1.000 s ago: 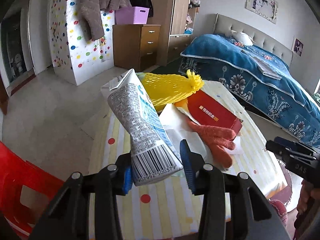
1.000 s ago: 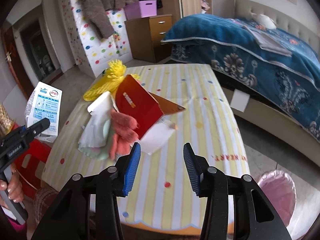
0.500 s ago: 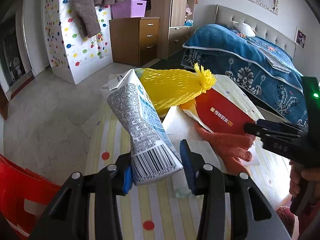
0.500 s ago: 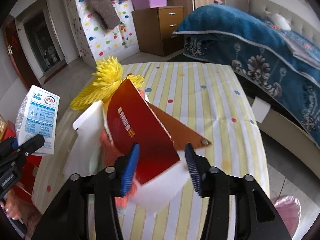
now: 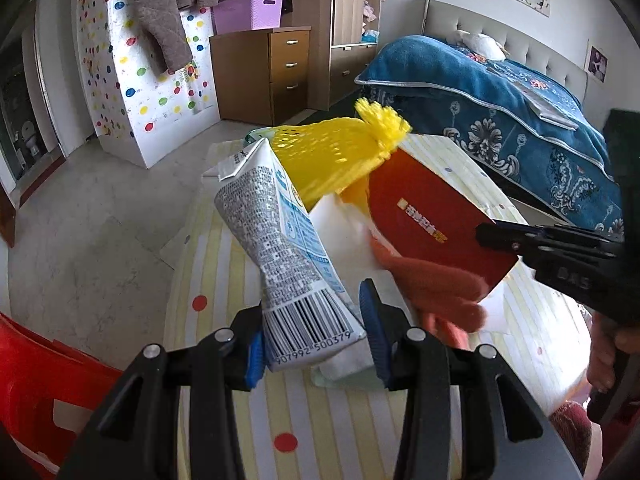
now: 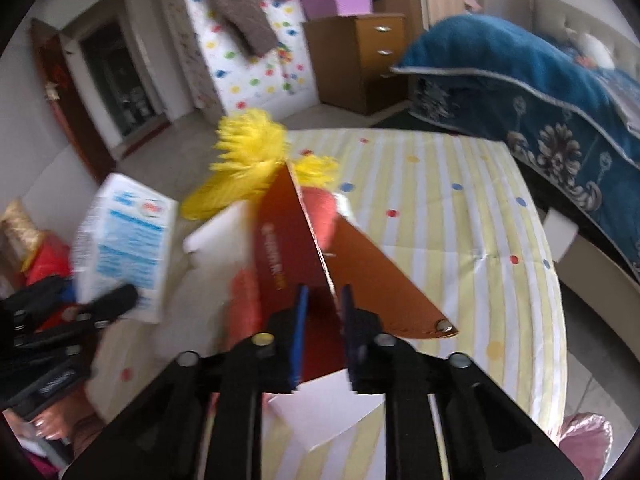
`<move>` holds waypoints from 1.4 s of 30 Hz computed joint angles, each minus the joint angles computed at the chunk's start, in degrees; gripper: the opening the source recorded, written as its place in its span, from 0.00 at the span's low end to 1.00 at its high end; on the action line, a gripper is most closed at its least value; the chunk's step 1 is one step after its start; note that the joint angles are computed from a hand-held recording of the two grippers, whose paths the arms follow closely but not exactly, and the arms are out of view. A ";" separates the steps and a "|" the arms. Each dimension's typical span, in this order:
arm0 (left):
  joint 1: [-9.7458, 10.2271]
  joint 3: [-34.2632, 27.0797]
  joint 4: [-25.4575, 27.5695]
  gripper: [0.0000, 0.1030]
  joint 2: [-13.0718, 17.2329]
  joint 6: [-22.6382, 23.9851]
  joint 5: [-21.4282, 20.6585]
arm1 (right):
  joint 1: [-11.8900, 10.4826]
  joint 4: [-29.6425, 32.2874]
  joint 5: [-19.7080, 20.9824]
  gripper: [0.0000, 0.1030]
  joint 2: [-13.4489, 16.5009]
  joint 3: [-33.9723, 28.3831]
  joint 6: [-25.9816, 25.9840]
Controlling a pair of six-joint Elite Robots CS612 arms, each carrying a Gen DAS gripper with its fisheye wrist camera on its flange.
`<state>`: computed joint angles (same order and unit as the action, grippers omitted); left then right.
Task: Collect trash
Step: 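Grasp the red box with the right tool while the left tool holds the carton, then carry the carton and red box over the pink wastebasket with both tools, then open both tools to drop the carton and red box into the wastebasket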
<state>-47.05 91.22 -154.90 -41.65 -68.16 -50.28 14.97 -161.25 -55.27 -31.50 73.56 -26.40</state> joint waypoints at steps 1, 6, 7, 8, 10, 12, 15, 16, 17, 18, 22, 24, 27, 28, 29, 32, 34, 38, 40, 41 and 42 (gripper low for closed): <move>-0.15 0.04 0.01 0.39 -0.06 -0.12 -0.06 | -0.15 -0.15 0.65 0.05 -0.21 0.29 -0.36; -1.09 0.09 0.84 0.39 -0.44 -0.51 -0.20 | -0.06 -9.44 -2.42 0.00 -3.27 6.60 -1.23; -1.45 0.09 0.80 0.39 -0.53 -0.12 0.00 | -0.07 -9.88 -2.79 0.00 -3.55 7.09 -0.82; -1.66 -0.07 0.85 0.39 -0.52 0.26 0.13 | -0.11 -10.30 -3.13 0.00 -3.84 7.59 -0.41; -2.11 -0.37 0.62 0.39 -0.46 1.28 0.31 | -0.56 -11.41 -3.29 0.00 -4.68 8.99 0.81; -2.61 -0.88 0.43 0.39 -0.26 2.33 0.44 | -1.18 -13.20 -2.83 0.00 -5.57 10.72 2.04; -3.34 -1.99 -0.37 0.39 0.29 4.60 0.42 | -1.98 -16.08 -3.18 0.00 -6.71 13.14 2.88; -3.57 -2.47 -0.72 0.39 0.55 5.63 0.44 | -2.22 -16.45 -3.21 0.00 -6.93 13.48 2.92; -3.85 -3.11 -1.15 0.39 0.94 6.88 0.45 | -2.62 -17.72 -3.49 0.00 -7.41 14.57 3.26; -4.06 -3.68 -1.50 0.39 1.29 7.85 0.37 | -2.76 -18.12 -3.65 0.00 -7.44 14.74 3.46; -4.74 -6.60 -2.91 0.39 3.15 12.09 -0.86 | -4.61 -22.35 -4.38 0.00 -8.81 18.37 6.31; -4.94 -8.44 -3.32 0.39 4.23 14.40 -1.84 | -5.42 -23.71 -4.76 0.00 -9.21 19.54 7.29; -5.22 -11.91 -3.71 0.39 6.11 18.58 -2.94 | -7.01 -26.10 -6.28 0.00 -9.97 21.92 9.40; -5.32 -13.28 -3.77 0.39 6.83 20.11 -3.22 | -7.72 -27.01 -7.03 0.00 -10.29 22.87 10.43; -5.46 -14.91 -3.87 0.39 7.69 22.01 -3.50 | -8.33 -27.63 -7.57 0.00 -10.54 23.62 11.32; -5.85 -19.99 -3.68 0.39 10.35 27.35 -4.33 | -10.12 -29.55 -9.39 0.00 -10.86 25.40 14.40; -6.05 -23.84 -3.53 0.39 12.36 30.93 -5.54 | -11.25 -30.90 -11.10 0.00 -11.07 26.58 15.99; -6.41 -31.65 -2.27 0.39 16.58 37.15 -7.85 | -13.52 -32.61 -14.59 0.00 -11.16 28.49 18.80; -6.55 -35.53 -1.18 0.39 18.67 39.89 -9.01 | -14.58 -33.02 -15.61 0.00 -11.03 29.01 19.89; -6.63 -37.92 -0.56 0.39 19.98 41.40 -9.71 | -15.22 -33.11 -16.14 0.00 -10.85 29.17 20.73; -6.62 -39.73 -0.01 0.39 20.96 42.48 -10.32 | -15.67 -33.15 -16.41 0.00 -10.73 29.27 21.24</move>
